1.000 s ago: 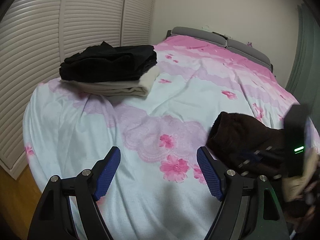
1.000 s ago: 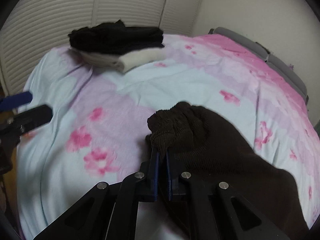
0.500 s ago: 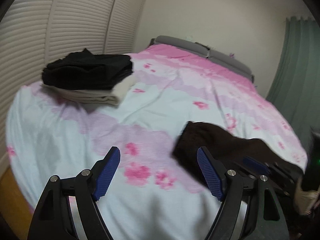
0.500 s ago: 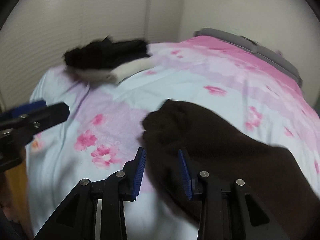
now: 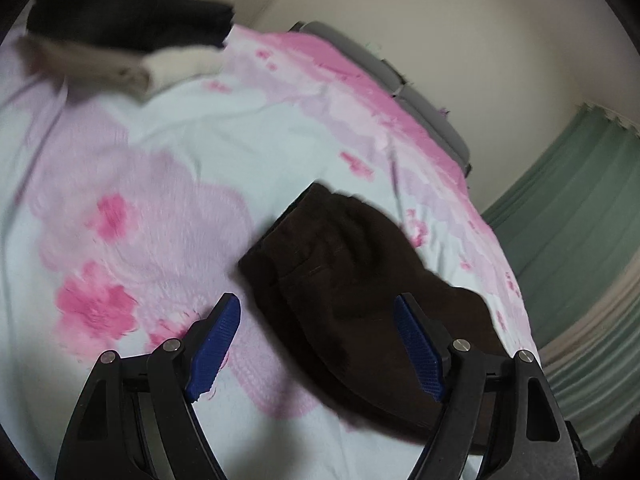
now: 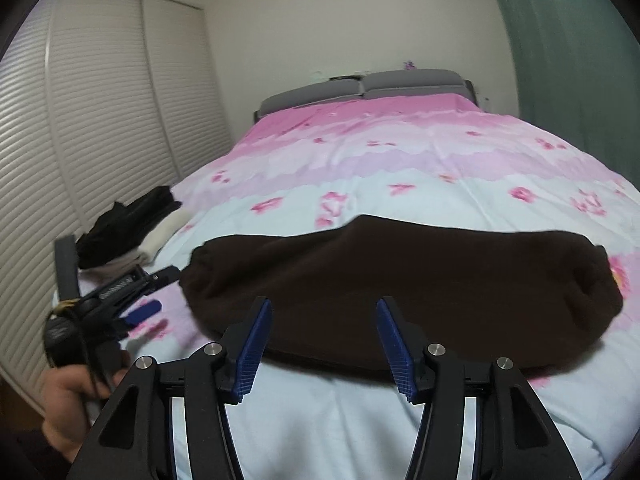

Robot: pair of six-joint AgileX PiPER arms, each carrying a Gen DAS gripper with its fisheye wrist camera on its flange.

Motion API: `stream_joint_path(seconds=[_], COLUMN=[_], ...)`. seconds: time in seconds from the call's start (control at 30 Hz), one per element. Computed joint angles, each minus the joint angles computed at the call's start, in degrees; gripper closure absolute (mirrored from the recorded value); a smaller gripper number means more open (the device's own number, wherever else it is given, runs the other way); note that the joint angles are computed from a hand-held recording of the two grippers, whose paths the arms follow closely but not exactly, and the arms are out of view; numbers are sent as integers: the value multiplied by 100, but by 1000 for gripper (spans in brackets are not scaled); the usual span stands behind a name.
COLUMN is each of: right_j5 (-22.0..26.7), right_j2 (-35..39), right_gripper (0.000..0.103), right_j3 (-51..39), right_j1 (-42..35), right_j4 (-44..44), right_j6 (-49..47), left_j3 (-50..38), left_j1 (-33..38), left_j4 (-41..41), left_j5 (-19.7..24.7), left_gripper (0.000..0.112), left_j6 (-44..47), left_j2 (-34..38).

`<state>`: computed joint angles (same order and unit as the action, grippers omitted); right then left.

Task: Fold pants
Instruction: 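Grasp the cuff end of the pants with the left gripper and lift it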

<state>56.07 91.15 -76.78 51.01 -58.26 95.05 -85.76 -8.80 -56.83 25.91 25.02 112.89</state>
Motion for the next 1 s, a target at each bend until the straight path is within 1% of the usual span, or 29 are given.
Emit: stream_joint_path(seconds=[0.1, 0.17, 0.2, 0.27, 0.4, 0.5, 0.57, 0.6, 0.63, 0.7, 0.73, 0.8, 0.9, 0.93, 1.0], right_j5=[-116, -177, -198, -267, -387, -560, -670, -756, -826, -907, -924, -875, -727, -679, -535], right_j2=[-136, -151, -148, -158, -163, -150, -150, -157, -170, -229, -269, -376, -604, -680, -919], right_gripper=[48, 48, 48, 48, 48, 48, 48, 48, 48, 48, 48, 48, 48, 48, 48], right_j3=[193, 240, 248, 301, 346, 407, 479, 528, 569, 656, 697, 750, 825, 843, 935], right_j1=[-139, -223, -263, -343, -503, -641, -715, -767, -814, -865, -887, -920, -944, -955, -970], right_j4=[-13, -52, -64, -77, -70, -28, -6, 12, 37, 65, 72, 95, 139, 166, 206], right_j6=[149, 177, 177, 219, 252, 245, 284, 319, 343, 425, 438, 394, 219, 142, 17], left_j3=[-203, -428, -558, -977, -1216, -1178, -1163, -1158, -1167, -1249, -1223, -1110, -671, -571, -532], left_j1=[-32, -35, -30, -31, 9, -28, -122, -139, -140, -97, -100, -119, -282, -374, -585], left_j4=[-113, -165, -126, 319, 112, -132, -84, -134, -336, -689, -729, -718, -646, -465, 319], left_j5=[37, 127, 195, 390, 485, 295, 93, 50, 65, 280, 288, 229, -145, -306, -565], left_gripper=[40, 40, 40, 40, 39, 37, 35, 37, 48, 72, 77, 81, 84, 84, 84], left_j6=[40, 60, -11, -569, -582, -340, -407, -386, -239, 0, 13, 17, 177, 116, -483], left_j2=[257, 444, 541, 828, 1114, 1198, 1203, 1199, 1213, 1280, 1249, 1109, 606, 425, 134])
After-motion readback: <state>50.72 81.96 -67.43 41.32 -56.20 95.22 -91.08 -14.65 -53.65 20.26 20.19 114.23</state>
